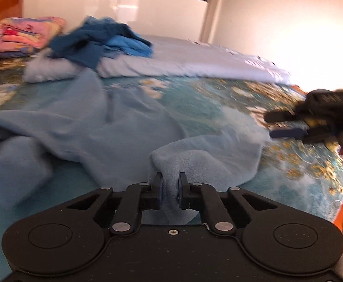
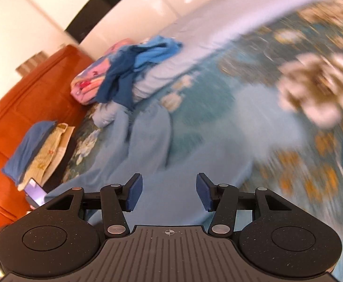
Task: Fold clothes
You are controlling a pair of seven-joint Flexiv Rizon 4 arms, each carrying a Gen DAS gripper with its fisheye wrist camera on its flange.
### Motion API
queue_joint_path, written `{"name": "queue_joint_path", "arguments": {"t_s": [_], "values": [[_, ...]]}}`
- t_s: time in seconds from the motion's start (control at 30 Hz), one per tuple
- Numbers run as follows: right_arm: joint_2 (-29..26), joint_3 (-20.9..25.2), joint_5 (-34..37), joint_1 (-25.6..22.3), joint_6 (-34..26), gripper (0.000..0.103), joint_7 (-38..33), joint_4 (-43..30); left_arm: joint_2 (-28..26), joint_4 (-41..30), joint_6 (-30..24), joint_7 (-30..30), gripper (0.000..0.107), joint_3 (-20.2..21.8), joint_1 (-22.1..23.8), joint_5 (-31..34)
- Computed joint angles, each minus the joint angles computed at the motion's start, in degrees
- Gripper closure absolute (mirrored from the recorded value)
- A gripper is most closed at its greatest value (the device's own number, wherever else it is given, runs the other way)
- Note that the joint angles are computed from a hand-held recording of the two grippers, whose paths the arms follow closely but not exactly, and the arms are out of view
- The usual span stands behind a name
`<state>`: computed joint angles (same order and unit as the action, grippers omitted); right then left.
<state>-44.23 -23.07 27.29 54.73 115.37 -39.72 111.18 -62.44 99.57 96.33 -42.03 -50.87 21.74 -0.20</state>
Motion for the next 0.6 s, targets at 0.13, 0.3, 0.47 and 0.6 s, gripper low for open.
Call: {"name": "queue_joint_path", "arguments": {"t_s": [0.13, 0.3, 0.47, 0.6], "values": [[-3.15, 7.47, -11.89, -12.84, -3.39, 0.055, -1.90, -10.05, 4.17, 0.75, 2.19, -5.56, 0.098, 5.41, 0.99, -2.80], [-12.10, 18.82, -25.83, -26.94, -13.22, 0.055, 0.49, -28.23, 7.78, 0.64, 2.46, -12.94, 0.098, 12.38, 0.06, -5.61], [-20.09, 21.20, -32.47, -30.38, -22.67, 0.056, 4.96, -42.11, 8.88, -0.40, 2.39, -15.49, 0.097, 15.24, -0.88, -5.25], [-23.39, 22.36, -32.98, -31.41, -22.99, 0.072, 9.40, -46.81, 8.96, -1.99, 1.75, -17.00, 0.097, 17.65, -2.82, -6.02]]}}
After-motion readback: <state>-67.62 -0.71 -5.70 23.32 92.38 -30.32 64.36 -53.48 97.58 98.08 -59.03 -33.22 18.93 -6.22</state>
